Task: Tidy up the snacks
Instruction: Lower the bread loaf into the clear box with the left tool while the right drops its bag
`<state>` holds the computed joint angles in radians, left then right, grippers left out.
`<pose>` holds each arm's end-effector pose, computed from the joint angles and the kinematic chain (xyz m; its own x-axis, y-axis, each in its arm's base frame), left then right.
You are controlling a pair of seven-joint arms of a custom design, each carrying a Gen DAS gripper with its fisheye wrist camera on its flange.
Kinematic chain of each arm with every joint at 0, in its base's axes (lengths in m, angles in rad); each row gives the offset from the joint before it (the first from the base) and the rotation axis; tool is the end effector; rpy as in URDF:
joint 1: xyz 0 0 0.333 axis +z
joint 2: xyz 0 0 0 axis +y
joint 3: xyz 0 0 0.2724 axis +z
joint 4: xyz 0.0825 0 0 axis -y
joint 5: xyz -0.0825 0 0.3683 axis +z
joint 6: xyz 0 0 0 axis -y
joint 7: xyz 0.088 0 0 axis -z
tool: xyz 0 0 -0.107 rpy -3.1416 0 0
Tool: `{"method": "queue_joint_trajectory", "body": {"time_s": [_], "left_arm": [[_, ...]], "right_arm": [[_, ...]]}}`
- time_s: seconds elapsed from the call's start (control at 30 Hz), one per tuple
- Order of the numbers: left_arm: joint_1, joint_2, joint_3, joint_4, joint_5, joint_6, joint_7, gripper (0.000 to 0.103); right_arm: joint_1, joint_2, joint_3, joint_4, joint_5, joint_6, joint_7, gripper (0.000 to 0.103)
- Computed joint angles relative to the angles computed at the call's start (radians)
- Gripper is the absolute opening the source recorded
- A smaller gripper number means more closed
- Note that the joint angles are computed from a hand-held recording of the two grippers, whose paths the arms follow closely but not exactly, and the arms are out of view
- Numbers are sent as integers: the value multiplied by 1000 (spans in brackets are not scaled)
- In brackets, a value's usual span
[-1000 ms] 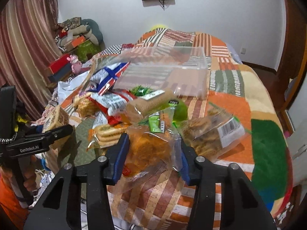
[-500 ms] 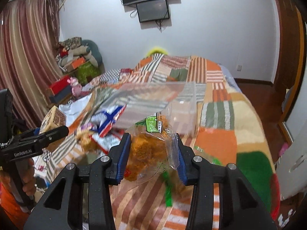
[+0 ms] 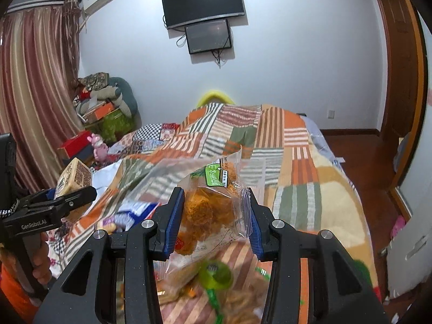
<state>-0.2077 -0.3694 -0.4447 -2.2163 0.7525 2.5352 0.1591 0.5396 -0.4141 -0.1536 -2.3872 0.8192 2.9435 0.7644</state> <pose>0.3794 -0.3252 0.5459 0.1396 -0.9733 0.1821 -0.5610 -0.2293 -0.7954 0.4546 0.1262 0.5350 0.4938 -0.8586 -0.1376 -0.4980 -0.1495 -0.8542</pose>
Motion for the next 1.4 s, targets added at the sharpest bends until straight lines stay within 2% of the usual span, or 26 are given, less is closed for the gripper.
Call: {"method": "queue_joint_trajectory", "body": {"time_s": [0.17,0.53,0.73,0.9,1.4], "left_arm": [[11,72,22,69,9,0,30,91],[-7,233,105,198,6,29,98,91],[-31,323,163,254,-88,53,221,91],[-42,382,195,294,-162,52,312,91],[-76,492,231,387,-300,26,502,91]], "right_arm": [[7,56,-7,62,32,18,-34,40],[-68,179,63,163,54,26,-43,40],[-125,249,113,213,-6,25,10,40],[-180,305,151,252,-100,-10,103,40],[-250,386,204,317,-289,-100,271,40]]}}
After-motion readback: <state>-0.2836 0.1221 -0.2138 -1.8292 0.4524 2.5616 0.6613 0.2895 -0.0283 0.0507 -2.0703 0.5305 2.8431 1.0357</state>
